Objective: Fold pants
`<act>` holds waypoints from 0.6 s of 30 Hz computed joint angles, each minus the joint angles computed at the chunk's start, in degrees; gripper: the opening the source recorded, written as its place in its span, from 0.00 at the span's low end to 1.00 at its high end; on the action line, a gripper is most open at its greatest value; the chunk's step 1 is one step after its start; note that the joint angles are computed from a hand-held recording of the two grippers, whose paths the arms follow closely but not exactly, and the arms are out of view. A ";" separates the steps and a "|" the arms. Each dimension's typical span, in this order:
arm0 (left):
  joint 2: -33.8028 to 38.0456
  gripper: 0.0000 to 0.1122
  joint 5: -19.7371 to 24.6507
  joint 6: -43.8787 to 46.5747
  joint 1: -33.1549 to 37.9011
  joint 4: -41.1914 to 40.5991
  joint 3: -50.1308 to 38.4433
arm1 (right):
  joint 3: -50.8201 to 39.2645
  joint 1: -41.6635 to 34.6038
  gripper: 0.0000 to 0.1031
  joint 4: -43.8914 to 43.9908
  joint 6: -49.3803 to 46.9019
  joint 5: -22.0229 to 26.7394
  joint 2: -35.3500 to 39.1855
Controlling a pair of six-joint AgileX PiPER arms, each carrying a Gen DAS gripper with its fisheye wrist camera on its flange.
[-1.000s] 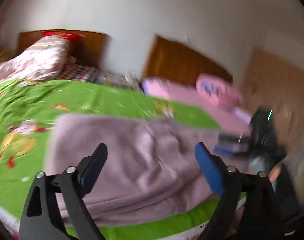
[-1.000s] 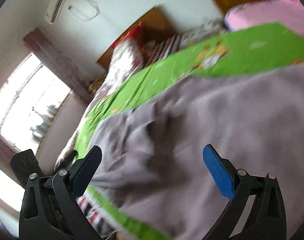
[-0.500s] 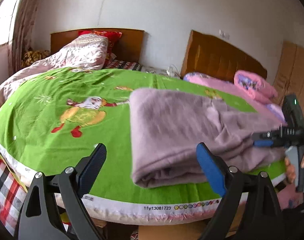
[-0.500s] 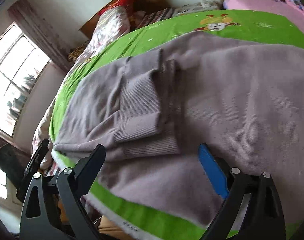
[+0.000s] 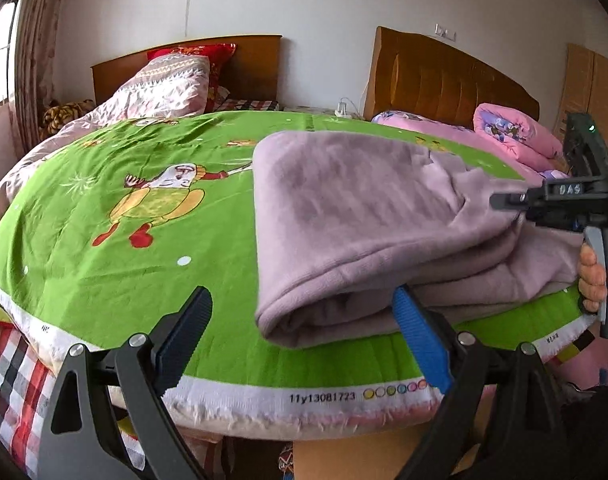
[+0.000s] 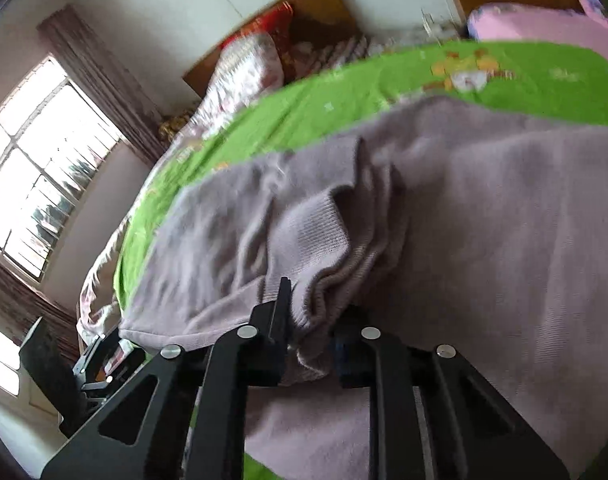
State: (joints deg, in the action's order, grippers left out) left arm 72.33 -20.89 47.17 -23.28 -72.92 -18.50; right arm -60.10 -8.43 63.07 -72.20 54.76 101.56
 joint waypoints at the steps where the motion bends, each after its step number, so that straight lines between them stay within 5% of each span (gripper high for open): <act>1: -0.17 0.82 -0.07 1.58 -0.44 -1.50 -0.14 | 0.51 0.62 0.18 0.68 -0.56 -0.44 -1.53; 11: 3.16 0.82 -0.92 7.37 -0.76 -9.04 -4.69 | -4.80 4.42 0.17 2.72 1.80 -1.41 -7.38; 18: 6.12 0.84 -11.65 19.08 -1.22 -24.74 -7.25 | -3.16 4.22 0.16 5.44 -1.18 -1.98 -12.51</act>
